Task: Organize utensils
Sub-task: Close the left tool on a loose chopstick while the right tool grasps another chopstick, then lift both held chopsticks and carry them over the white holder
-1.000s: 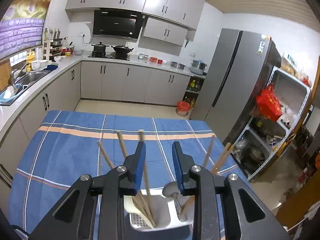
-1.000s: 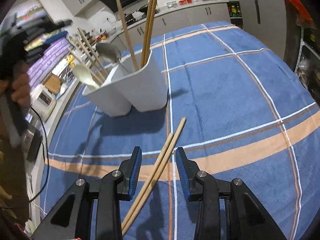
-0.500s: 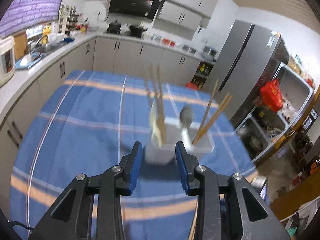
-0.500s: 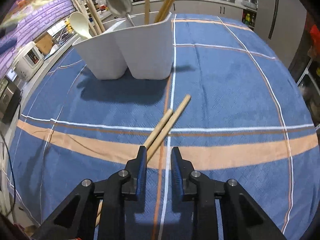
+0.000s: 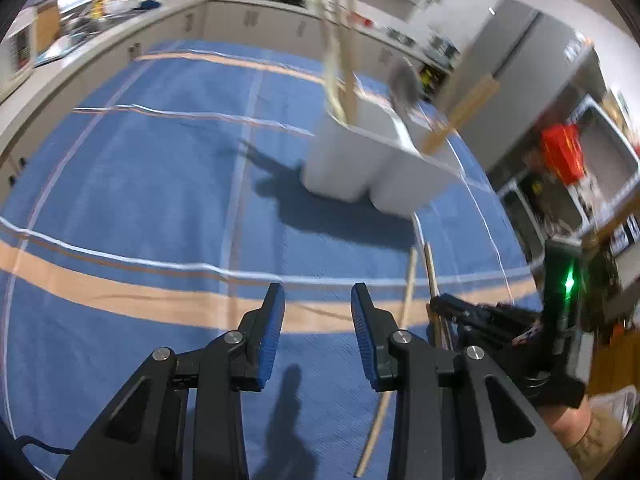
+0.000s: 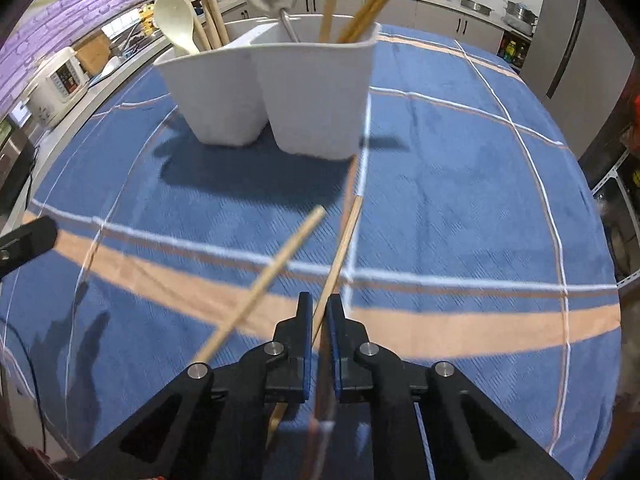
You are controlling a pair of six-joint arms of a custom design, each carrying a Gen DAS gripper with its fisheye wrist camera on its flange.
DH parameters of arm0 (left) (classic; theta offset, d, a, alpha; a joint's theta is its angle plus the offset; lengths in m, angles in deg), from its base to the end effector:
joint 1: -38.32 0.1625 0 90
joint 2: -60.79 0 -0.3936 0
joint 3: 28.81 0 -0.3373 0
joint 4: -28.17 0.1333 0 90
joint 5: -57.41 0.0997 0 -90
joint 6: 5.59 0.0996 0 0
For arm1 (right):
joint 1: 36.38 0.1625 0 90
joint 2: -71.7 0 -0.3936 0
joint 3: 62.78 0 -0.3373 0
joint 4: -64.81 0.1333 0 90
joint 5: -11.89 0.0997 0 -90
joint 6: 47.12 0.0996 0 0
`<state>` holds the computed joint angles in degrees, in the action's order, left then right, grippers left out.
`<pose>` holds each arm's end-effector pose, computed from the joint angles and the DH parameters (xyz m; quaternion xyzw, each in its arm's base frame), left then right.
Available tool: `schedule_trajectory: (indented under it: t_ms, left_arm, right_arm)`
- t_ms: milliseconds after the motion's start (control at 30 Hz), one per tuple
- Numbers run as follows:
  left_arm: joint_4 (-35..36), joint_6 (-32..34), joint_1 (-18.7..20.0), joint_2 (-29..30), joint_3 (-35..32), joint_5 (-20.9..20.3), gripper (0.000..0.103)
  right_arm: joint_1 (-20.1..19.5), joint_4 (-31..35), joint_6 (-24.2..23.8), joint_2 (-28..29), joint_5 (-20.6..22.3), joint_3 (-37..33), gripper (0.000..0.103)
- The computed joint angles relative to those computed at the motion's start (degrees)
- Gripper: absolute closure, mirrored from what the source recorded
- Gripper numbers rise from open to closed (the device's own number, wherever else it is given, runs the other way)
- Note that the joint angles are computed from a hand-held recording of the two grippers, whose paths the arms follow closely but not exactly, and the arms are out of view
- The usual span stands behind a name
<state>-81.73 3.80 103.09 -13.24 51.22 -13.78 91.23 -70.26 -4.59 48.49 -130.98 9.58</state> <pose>-0.0904 -0.5800 0.4381 0.2725 0.9408 -0.1406 0.1442 0.4562 -0.5038 -0.0046 -0.0226 -0.8947 0.2620 0.3610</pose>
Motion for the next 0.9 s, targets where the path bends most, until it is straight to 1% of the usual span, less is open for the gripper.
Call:
schedule_trajectory:
  t_ms: [100,233,433,533,567,600,633,667,700,767,833,900]
  left_arm:
    - [3.65,1.76,-1.03,0.51,0.88,-1.52,0.070]
    - [5.40,3.68,-2.33,1.45,3.09,-1.91,0.070]
    - [4.03,6.49,-5.76,1.51,8.58,2.43,0.070]
    - [4.19,5.37,-6.97,1.03,11.11,5.70,0.071]
    - [2.13,4.97,-7.33,0.20,12.90,6.73,0.075]
    - [2.20,4.49,-7.46,0.16,13.08,7.43,0.080]
    - [1.62,4.02,-7.67,-0.18,13.72,8.11,0.089]
    - [2.75,2.26,-7.43,-0.13,13.28,7.71,0.097]
    - [4.14,0.52,-7.01,0.07,12.22,6.34,0.097]
    - [7.92,-4.70,-5.52,0.45,9.59,2.20,0.097]
    - [10.21,-8.47,-4.78,-0.08,8.92,-0.27,0.097]
    - [11.28,-10.91,-4.65,-1.36,9.60,-1.34,0.097]
  right_arm:
    - [0.70,-1.00,1.28,-2.56,0.76,4.70,0.095]
    - [1.55,-1.89,3.70,-5.85,0.99,10.54,0.095]
    - [2.92,-2.74,8.93,-10.28,0.89,18.11,0.095]
    - [3.35,-3.07,10.16,-11.40,0.83,19.94,0.095]
    - [3.45,-3.37,10.30,-11.69,0.87,20.46,0.095]
    - [3.60,-3.83,10.36,-12.04,0.98,21.15,0.095]
    - [3.73,-4.28,10.29,-12.43,1.13,21.86,0.095]
    - [3.84,-4.61,10.28,-12.72,1.21,22.50,0.095]
    - [3.88,-4.56,10.15,-12.67,1.31,22.43,0.095]
    - [3.98,-5.49,9.52,-13.22,1.81,23.47,0.095]
    - [4.05,-6.04,9.31,-13.50,2.23,24.10,0.096]
    - [4.19,-6.57,9.48,-14.21,2.58,25.29,0.096]
